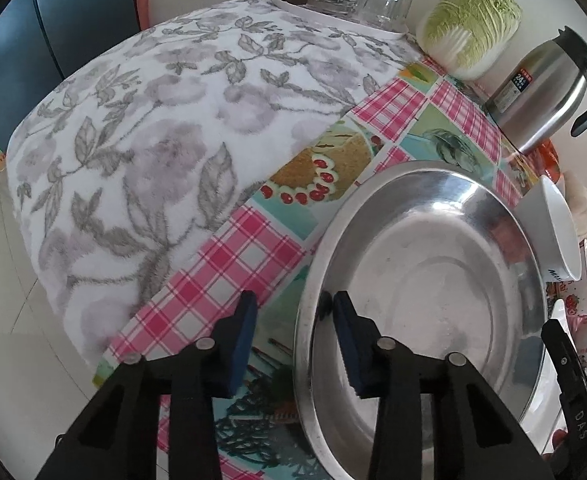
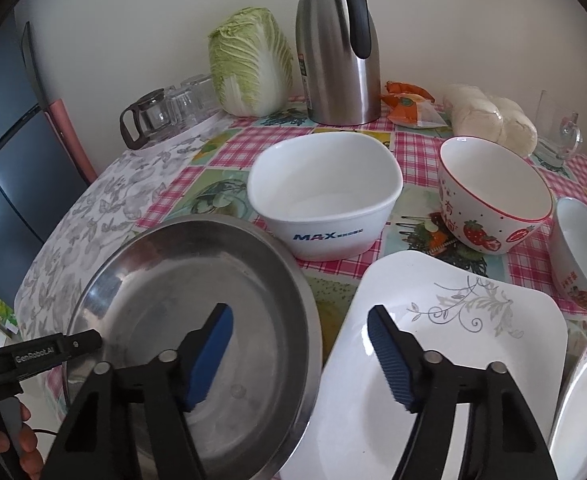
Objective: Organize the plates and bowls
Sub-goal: 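Move the left tool to the steel basin rim and close on it, then lift the steel basin with the left tool and carry it over the table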
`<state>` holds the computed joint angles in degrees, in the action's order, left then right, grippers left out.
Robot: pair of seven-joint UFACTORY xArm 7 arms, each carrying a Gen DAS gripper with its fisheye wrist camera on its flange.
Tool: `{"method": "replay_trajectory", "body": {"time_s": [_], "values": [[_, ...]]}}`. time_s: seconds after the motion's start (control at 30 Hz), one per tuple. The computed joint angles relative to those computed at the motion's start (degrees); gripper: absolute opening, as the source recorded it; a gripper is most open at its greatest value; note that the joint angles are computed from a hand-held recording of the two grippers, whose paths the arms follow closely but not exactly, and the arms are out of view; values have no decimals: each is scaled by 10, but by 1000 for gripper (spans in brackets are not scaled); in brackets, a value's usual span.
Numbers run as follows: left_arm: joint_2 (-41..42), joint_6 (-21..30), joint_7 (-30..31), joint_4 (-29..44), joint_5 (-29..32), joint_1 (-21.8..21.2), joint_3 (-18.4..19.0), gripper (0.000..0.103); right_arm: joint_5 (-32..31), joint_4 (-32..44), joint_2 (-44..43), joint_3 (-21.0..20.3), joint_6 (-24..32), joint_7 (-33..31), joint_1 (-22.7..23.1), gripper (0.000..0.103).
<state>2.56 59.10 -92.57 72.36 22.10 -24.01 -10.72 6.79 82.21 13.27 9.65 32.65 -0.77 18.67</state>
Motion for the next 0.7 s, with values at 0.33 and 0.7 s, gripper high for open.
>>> {"method": "replay_trajectory", "body": {"time_s": [0.33, 0.7], "values": [[-46, 13, -56, -45, -2, 12, -8, 38, 47, -10, -9, 14, 8, -54, -6, 67], [-54, 34, -65, -50, 2, 19, -20, 40, 72, -20, -11, 19, 34, -86, 1, 46]]}}
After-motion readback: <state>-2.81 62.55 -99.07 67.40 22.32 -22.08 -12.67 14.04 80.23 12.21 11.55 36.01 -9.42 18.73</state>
